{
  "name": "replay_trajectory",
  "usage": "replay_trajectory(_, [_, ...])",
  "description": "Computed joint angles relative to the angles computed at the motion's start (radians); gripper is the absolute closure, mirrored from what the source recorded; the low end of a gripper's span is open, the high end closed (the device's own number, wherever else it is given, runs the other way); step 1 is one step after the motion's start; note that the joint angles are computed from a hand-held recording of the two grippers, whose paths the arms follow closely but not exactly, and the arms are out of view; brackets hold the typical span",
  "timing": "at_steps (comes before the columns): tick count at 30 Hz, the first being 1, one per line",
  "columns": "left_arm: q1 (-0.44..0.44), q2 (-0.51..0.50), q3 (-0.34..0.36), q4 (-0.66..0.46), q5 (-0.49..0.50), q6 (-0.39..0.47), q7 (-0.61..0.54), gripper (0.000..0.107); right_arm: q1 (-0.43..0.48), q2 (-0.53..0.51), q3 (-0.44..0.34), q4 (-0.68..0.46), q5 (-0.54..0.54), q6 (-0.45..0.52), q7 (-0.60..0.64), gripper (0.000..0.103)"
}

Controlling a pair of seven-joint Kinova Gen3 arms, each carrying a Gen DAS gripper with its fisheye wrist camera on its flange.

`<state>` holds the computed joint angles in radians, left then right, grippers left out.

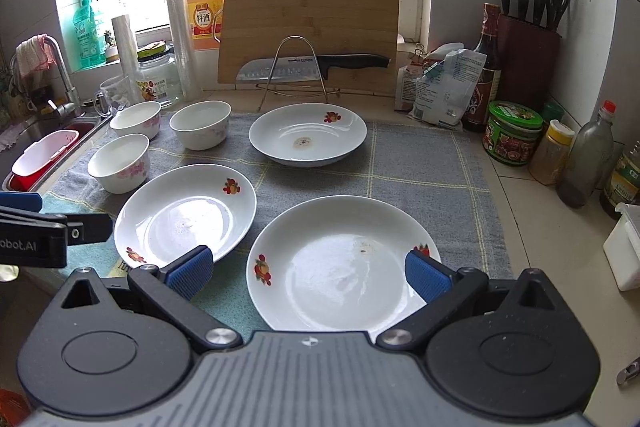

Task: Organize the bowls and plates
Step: 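Move the left tool toward the fruit-decorated white plate in front of it, then close the left tool on the rim of the white plate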

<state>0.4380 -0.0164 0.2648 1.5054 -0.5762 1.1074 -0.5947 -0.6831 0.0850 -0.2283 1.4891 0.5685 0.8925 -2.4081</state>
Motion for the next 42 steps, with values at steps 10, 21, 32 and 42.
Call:
replay_trajectory(10, [0.026,0.02,-0.003,0.017,-0.026,-0.035,0.053,0.005,0.118,-0.057,0.017,0.185,-0.158,-0.185,0.123,0.0])
replay_trajectory(21, [0.079,0.036,0.007,-0.009,-0.095,0.018,0.098,0.005,0.16,-0.017,0.027,0.261,-0.282,-0.285,0.308,0.0])
replay_trajectory(32, [0.081,0.075,-0.017,-0.041,-0.049,-0.004,0.009,0.005,0.123,0.033,0.064,0.276,-0.193,-0.352,0.256,0.0])
replay_trajectory(42, [0.041,0.163,-0.083,-0.071,0.027,-0.178,-0.202,0.005,0.08,0.037,0.092,0.327,-0.04,-0.429,0.167,0.0])
